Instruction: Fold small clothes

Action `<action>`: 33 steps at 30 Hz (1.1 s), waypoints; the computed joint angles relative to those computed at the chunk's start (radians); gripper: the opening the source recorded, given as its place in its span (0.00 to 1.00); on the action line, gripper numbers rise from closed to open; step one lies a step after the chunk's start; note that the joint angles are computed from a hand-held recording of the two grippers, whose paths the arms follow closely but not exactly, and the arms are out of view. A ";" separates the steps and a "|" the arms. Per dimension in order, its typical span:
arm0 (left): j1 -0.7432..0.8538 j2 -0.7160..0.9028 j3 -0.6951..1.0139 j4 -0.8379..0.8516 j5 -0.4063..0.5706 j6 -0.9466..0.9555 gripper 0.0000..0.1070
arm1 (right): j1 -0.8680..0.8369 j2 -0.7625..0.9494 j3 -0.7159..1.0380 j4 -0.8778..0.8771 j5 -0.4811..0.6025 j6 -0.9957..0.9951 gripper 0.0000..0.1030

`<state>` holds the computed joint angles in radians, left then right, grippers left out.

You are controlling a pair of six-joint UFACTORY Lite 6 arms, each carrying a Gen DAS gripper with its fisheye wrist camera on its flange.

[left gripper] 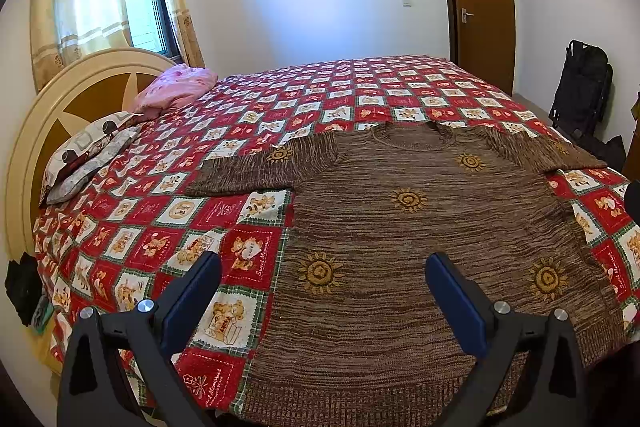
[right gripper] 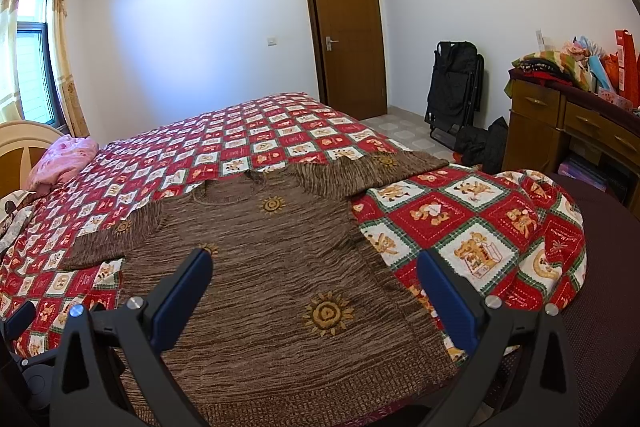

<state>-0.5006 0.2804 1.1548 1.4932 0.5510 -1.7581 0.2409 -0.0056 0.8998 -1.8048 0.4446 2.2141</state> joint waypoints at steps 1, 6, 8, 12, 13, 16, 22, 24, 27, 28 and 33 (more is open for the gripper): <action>-0.001 0.000 0.000 -0.001 0.001 0.000 0.95 | -0.003 -0.003 -0.003 -0.003 -0.003 0.002 1.00; 0.002 0.000 -0.004 0.002 -0.004 -0.006 0.95 | -0.001 0.000 0.000 -0.001 -0.001 0.000 1.00; 0.003 0.001 -0.006 0.002 -0.005 -0.005 0.95 | 0.000 0.001 0.001 0.002 0.000 -0.001 1.00; 0.005 -0.001 -0.007 0.006 -0.007 -0.010 0.95 | 0.001 0.002 0.002 0.004 0.001 -0.002 1.00; 0.005 0.000 -0.007 0.005 -0.006 -0.009 0.95 | 0.000 0.001 0.001 0.004 0.000 -0.004 1.00; 0.007 0.002 -0.004 0.002 -0.007 -0.008 0.95 | 0.001 0.002 0.004 0.006 0.000 -0.005 1.00; 0.012 0.000 -0.007 0.000 -0.013 -0.001 0.95 | 0.000 0.002 0.005 0.012 -0.002 -0.011 1.00; 0.013 0.000 -0.007 0.002 -0.013 -0.002 0.95 | 0.001 0.003 0.007 0.013 -0.001 -0.012 1.00; 0.012 0.001 -0.005 -0.002 -0.013 -0.001 0.95 | 0.000 0.004 0.007 0.017 -0.005 -0.016 1.00; 0.012 0.002 -0.006 -0.003 -0.014 -0.001 0.95 | 0.000 0.004 0.001 0.006 -0.004 -0.004 1.00; 0.025 0.009 0.010 -0.043 -0.043 0.043 0.95 | -0.002 0.013 -0.003 -0.009 -0.014 0.015 1.00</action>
